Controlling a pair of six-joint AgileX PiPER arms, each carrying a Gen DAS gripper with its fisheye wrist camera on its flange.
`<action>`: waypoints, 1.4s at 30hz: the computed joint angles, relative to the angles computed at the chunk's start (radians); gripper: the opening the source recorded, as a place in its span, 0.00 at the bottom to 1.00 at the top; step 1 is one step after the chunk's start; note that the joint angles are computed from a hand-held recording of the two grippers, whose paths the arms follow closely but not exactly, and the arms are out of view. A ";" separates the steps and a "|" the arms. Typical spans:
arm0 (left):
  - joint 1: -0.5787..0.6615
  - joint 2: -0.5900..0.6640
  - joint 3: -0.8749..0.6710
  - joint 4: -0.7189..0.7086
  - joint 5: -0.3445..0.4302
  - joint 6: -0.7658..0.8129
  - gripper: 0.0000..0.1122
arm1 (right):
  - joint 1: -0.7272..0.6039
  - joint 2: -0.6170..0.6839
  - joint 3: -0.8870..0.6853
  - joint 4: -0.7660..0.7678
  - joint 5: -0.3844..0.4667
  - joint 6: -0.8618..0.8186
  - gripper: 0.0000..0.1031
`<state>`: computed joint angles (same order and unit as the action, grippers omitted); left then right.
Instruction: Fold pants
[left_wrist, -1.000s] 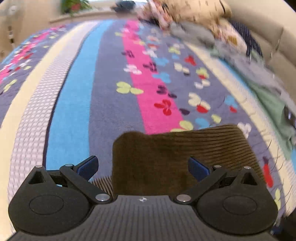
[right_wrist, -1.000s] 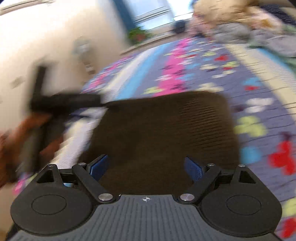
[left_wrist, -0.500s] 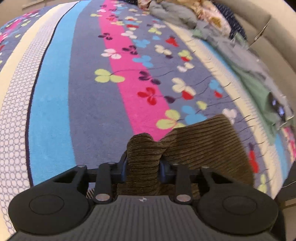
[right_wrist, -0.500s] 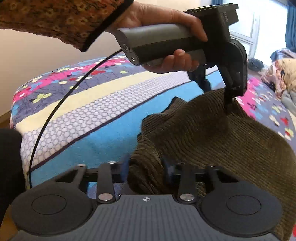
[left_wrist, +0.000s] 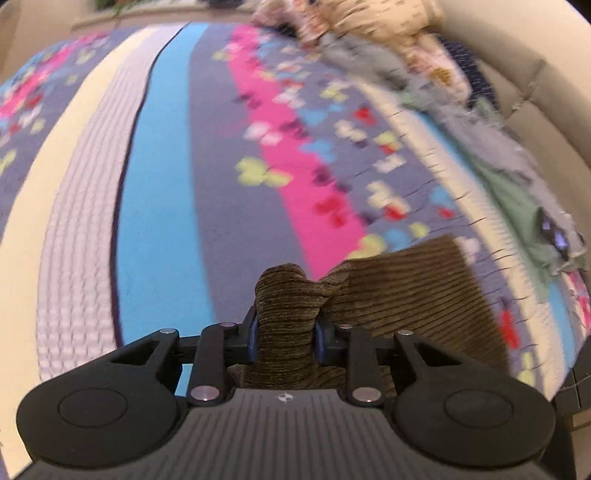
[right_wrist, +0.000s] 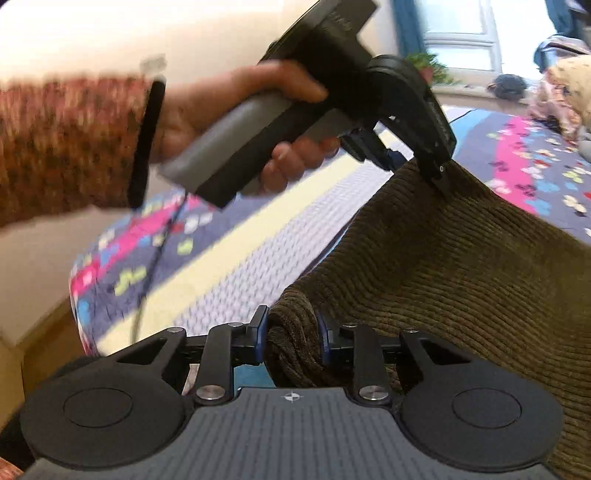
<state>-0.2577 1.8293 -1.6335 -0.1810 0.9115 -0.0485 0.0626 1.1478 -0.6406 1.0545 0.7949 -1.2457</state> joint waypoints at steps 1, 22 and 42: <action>0.008 0.001 0.034 -0.001 -0.034 -0.023 0.37 | 0.037 0.031 0.025 0.014 -0.054 -0.009 0.28; -0.031 -0.031 0.299 -0.282 -0.475 0.028 0.89 | -0.793 0.138 0.030 0.164 0.083 -0.388 0.74; -0.419 -0.166 0.243 0.571 0.039 -0.712 0.92 | -0.519 0.452 -0.268 0.108 -0.019 -0.246 0.83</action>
<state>-0.6772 1.6630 -1.3905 0.3895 0.9503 -0.7605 -0.4567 1.6001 -0.9085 1.1624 0.7763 -1.4917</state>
